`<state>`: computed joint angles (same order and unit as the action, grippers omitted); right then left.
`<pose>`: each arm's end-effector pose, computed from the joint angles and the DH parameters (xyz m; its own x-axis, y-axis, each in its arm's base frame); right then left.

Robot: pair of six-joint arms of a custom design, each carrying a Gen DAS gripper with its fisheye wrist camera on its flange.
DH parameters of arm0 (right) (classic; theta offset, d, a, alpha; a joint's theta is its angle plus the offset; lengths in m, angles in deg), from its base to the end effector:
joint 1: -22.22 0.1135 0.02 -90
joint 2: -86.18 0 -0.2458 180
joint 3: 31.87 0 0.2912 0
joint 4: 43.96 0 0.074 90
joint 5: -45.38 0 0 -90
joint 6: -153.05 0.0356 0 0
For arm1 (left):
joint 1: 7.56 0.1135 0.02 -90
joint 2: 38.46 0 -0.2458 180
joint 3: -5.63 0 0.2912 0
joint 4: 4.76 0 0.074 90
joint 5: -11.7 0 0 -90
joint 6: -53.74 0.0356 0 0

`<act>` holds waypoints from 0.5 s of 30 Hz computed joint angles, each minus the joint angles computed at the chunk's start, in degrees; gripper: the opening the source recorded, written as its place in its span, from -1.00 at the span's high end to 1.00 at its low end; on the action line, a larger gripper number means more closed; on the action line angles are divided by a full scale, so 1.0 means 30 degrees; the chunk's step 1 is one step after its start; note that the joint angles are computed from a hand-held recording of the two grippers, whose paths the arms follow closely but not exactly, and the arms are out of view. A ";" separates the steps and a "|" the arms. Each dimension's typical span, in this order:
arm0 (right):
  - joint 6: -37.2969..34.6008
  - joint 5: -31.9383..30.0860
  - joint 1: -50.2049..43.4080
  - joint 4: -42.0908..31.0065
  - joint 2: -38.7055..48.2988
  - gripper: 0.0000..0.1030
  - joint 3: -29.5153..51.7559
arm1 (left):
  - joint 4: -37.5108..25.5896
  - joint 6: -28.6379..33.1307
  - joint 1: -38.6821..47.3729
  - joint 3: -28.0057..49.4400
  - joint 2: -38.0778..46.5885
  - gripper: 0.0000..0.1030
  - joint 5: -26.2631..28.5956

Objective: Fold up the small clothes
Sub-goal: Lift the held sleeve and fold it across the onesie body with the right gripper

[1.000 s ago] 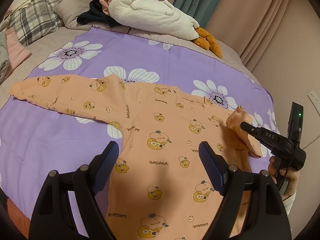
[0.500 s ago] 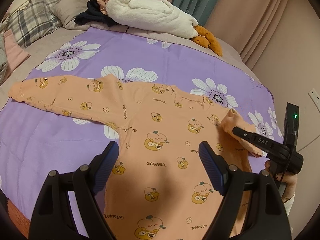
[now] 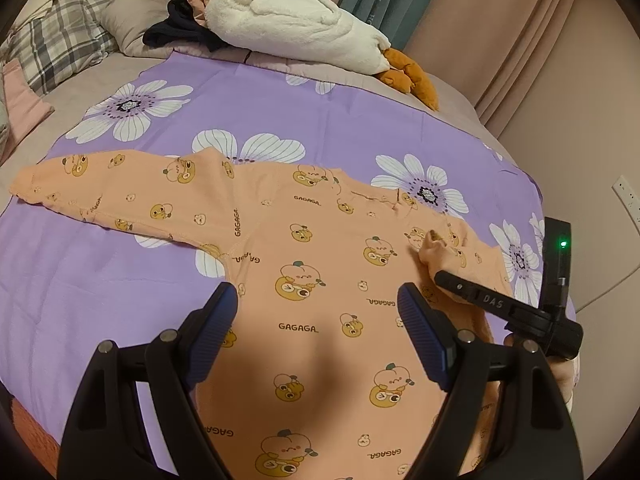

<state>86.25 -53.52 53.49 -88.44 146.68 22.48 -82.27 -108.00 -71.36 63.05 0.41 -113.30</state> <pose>0.2174 0.1385 0.2118 -0.8424 -0.0562 -0.5359 -0.2881 0.8874 0.3598 0.0880 -0.1327 0.2720 -0.6925 -0.3546 -0.6283 -0.1699 0.9265 -0.3357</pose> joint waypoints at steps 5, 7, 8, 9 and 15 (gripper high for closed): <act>-0.0114 -0.0069 0.0098 -0.0087 0.0492 0.84 0.0141 | -0.0062 -0.0010 0.0002 0.0053 0.0127 -0.61 0.0042; -0.0196 -0.0158 0.0072 -0.0160 0.0643 0.84 0.0180 | -0.0083 -0.0029 -0.0010 0.0087 0.0248 -0.61 0.0033; -0.0212 -0.0204 0.0046 -0.0178 0.0692 0.84 0.0171 | -0.0054 -0.0012 -0.0002 0.0091 0.0279 -0.61 0.0054; -0.0211 -0.0244 0.0033 -0.0225 0.0773 0.84 0.0203 | 0.0019 0.0038 0.0015 0.0077 0.0280 -0.61 0.0092; -0.0201 -0.0344 0.0036 -0.0314 0.1175 0.84 0.0257 | 0.0166 0.0035 -0.0091 0.0129 0.0537 -0.61 0.0124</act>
<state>85.65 -54.55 53.60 -89.38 150.20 23.25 -81.77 -107.89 -71.63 63.44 2.02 -112.92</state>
